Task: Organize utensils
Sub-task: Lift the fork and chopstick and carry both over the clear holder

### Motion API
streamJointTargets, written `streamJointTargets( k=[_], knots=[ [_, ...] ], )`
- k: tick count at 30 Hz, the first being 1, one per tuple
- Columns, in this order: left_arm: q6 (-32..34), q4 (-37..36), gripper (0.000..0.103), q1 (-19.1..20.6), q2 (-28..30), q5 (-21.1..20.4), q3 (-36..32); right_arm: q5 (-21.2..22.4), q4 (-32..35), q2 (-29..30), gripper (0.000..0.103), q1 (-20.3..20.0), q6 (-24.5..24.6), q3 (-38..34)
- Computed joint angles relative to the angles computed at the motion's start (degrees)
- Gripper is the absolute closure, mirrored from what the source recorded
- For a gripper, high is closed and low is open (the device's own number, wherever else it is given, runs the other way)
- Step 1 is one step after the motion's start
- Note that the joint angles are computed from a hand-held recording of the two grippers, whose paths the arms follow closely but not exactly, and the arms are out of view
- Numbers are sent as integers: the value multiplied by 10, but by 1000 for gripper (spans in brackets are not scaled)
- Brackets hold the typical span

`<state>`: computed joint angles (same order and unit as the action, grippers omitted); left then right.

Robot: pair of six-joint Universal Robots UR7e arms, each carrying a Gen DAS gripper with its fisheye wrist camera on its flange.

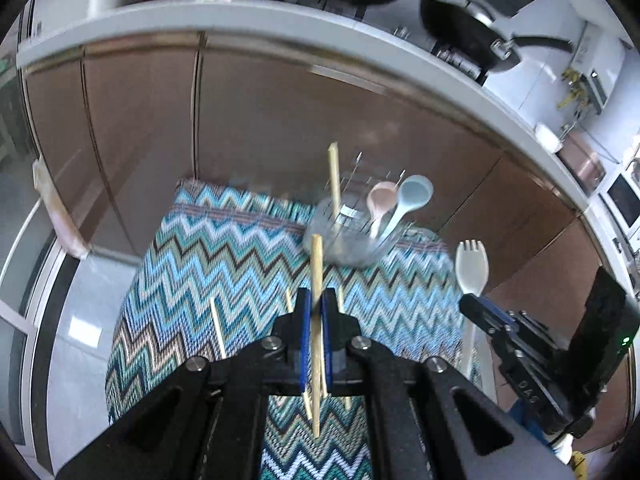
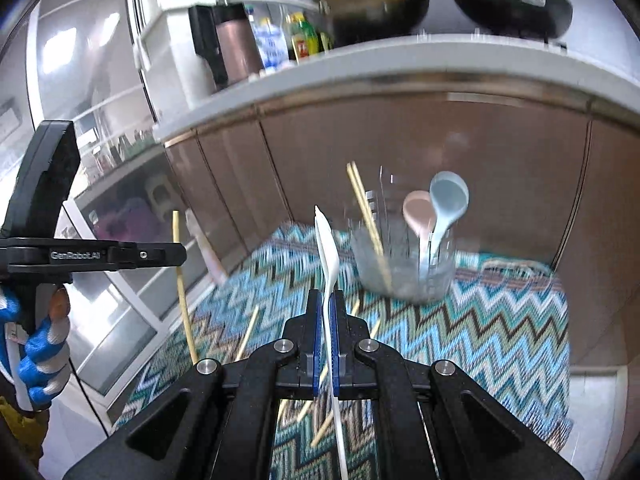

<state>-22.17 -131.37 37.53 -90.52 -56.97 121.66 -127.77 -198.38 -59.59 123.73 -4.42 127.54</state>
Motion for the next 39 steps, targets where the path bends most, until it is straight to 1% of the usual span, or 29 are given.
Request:
streamJointTargets(
  k=[1, 5, 9, 10, 11, 14, 17, 20, 23, 26, 28, 31, 33, 35, 39],
  knots=[
    [1, -6, 98, -6, 0, 0, -3, -6, -17, 4, 99, 4, -11, -5],
    [18, -41, 98, -14, 12, -4, -19, -5, -76, 22, 99, 4, -48, -25],
    [51, -97, 98, -6, 37, -17, -41, 5, -138, 43, 99, -7, -95, -53],
    [65, -120, 98, -2, 48, -22, -48, 4, -154, 49, 99, -9, -108, -63],
    [75, -136, 98, 1, 57, -25, -54, 10, -181, 59, 99, -15, -129, -77],
    [114, -208, 98, 14, 95, -36, -77, 30, -233, 78, 99, -34, -161, -112],
    [142, -264, 98, 32, 134, -57, -101, 61, -271, 95, 99, -57, -183, -148],
    [167, -317, 98, 45, 169, -67, -116, 94, -308, 114, 99, -84, -204, -178],
    [191, -363, 98, 63, 214, -73, -138, 126, -324, 132, 99, -110, -210, -202],
    [202, -383, 98, 80, 246, -83, -155, 142, -336, 151, 99, -129, -215, -223],
    [217, -412, 98, 90, 273, -80, -165, 150, -349, 166, 99, -143, -220, -233],
    [224, -433, 98, 107, 303, -91, -177, 151, -364, 182, 99, -155, -225, -236],
    [237, -462, 98, 112, 321, -85, -177, 152, -383, 193, 99, -162, -228, -235],
    [246, -490, 98, 120, 341, -89, -179, 148, -405, 203, 99, -166, -239, -233],
    [276, -546, 98, 122, 372, -71, -174, 149, -437, 215, 99, -172, -251, -224]
  ],
)
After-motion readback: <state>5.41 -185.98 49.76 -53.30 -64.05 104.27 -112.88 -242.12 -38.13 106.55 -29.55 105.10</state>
